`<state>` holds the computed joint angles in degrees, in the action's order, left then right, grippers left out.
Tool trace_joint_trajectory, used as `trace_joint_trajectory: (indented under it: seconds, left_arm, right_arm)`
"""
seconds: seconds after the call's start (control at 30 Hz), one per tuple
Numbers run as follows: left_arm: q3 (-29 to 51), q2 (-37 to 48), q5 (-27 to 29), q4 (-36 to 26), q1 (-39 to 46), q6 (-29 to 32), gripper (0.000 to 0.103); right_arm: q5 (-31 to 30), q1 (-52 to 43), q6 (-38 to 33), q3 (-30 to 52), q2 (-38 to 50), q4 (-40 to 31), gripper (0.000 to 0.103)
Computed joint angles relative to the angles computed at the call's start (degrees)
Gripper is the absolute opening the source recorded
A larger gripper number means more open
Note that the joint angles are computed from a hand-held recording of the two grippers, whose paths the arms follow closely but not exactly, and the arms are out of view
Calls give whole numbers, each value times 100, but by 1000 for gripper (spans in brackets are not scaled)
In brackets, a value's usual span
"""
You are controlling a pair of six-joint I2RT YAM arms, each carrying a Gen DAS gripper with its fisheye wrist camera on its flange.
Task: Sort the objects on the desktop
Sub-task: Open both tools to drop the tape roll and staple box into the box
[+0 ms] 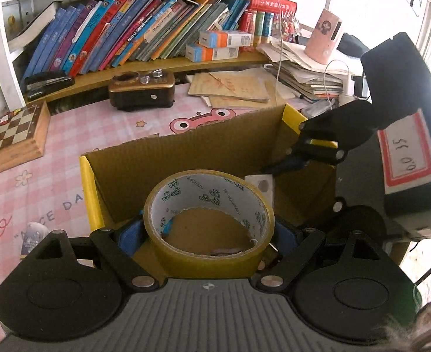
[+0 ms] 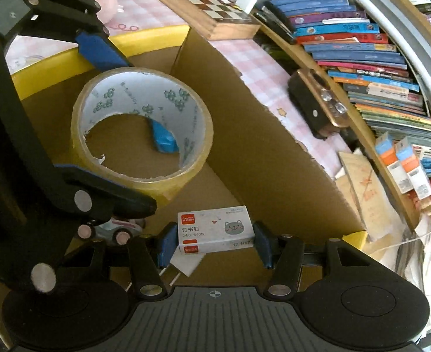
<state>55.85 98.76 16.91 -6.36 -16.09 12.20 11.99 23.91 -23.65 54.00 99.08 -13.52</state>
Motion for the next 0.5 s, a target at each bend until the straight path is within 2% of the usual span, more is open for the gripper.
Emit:
trace_joint_trajectory:
  seconds: [0.23, 0.5]
  left_arm:
    - [-267, -228, 361, 335, 167, -268, 91]
    - [-989, -1179, 768, 1137, 459, -680, 103]
  right_arm:
    - [-94, -19, 196, -251, -356, 267, 75]
    - [-18, -62, 882, -905, -1334, 587, 78]
